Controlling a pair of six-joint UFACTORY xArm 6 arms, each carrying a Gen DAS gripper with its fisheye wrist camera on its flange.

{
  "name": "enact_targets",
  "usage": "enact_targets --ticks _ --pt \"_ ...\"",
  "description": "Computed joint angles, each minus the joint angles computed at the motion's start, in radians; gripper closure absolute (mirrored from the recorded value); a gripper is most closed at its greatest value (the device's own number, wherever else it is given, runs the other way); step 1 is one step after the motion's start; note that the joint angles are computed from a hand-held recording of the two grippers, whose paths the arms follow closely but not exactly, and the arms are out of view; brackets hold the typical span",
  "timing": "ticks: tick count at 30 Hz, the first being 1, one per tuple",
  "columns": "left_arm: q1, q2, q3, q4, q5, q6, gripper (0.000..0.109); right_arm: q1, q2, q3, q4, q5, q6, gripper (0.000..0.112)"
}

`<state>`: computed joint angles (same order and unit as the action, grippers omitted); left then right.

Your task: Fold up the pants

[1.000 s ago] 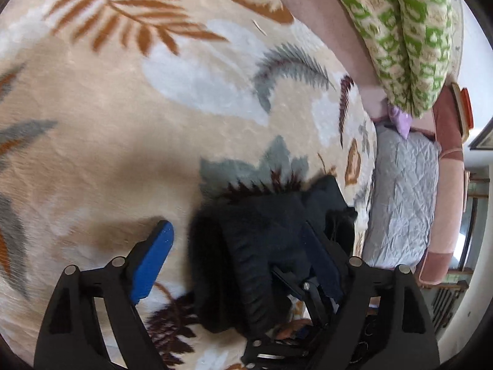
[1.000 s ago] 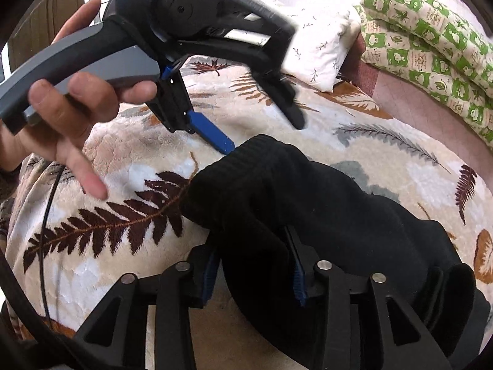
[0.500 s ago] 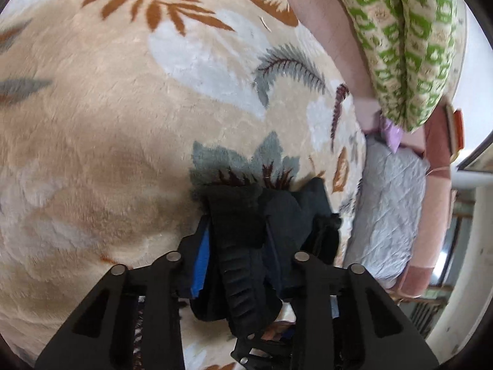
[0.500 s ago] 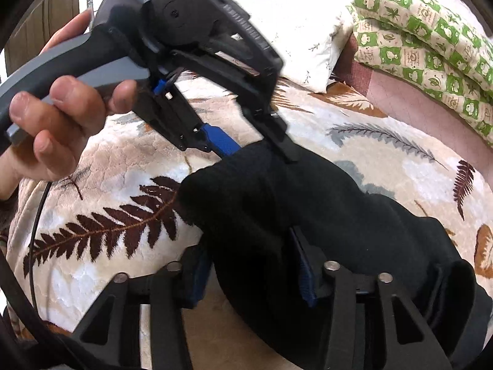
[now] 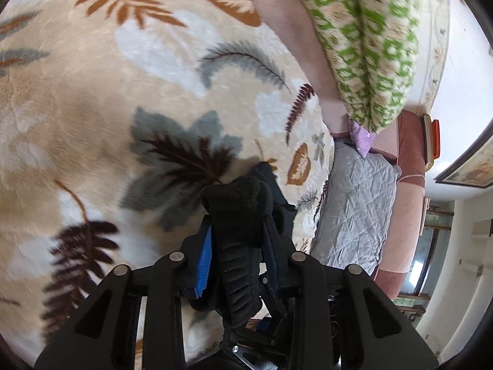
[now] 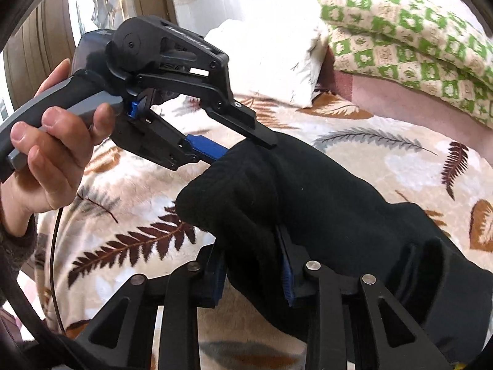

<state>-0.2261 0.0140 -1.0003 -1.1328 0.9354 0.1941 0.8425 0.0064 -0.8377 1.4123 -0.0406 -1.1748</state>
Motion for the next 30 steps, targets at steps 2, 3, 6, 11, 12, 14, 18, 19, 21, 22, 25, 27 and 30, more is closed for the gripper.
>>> enact_targets --ticks 2,3,6,11,12,14,18,19,21,22,25,27,30 --pt "-0.032 -0.018 -0.011 0.029 -0.021 -0.039 0.081 -0.014 -0.037 0.005 0.099 0.018 -0.076 0.083" --pt "-0.052 -0.023 -0.023 0.043 -0.029 -0.061 0.081 -0.023 -0.061 0.009 0.172 0.028 -0.133 0.083" --pt "-0.108 -0.019 -0.064 0.094 -0.054 -0.12 0.081 -0.056 -0.128 0.037 0.309 0.063 -0.233 0.083" --pt "-0.233 0.078 -0.209 0.181 -0.084 -0.233 0.081 -0.192 -0.262 0.142 0.379 0.204 -0.242 0.083" --pt "-0.26 0.111 -0.251 0.204 -0.085 -0.259 0.081 -0.23 -0.29 0.169 0.372 0.243 -0.225 0.083" --pt "-0.296 0.165 -0.321 0.244 -0.082 -0.304 0.081 -0.295 -0.331 0.21 0.366 0.302 -0.206 0.082" --pt "-0.372 0.328 -0.516 0.341 -0.053 -0.416 0.08 -0.471 -0.397 0.289 0.334 0.469 -0.149 0.08" --pt "-0.387 0.363 -0.559 0.366 -0.042 -0.442 0.08 -0.519 -0.404 0.307 0.333 0.514 -0.138 0.08" --pt "-0.41 0.432 -0.643 0.409 -0.021 -0.489 0.08 -0.606 -0.401 0.329 0.317 0.587 -0.112 0.08" --pt "-0.424 0.474 -0.695 0.435 -0.004 -0.512 0.08 -0.648 -0.398 0.34 0.315 0.625 -0.105 0.08" --pt "-0.459 0.566 -0.82 0.541 0.029 -0.576 0.08 -0.775 -0.36 0.358 0.321 0.748 -0.091 0.08" --pt "-0.478 0.618 -0.897 0.62 0.052 -0.609 0.08 -0.847 -0.337 0.371 0.325 0.816 -0.079 0.079" --pt "-0.49 0.665 -0.966 0.669 0.089 -0.624 0.078 -0.946 -0.267 0.368 0.305 0.935 -0.043 0.08"
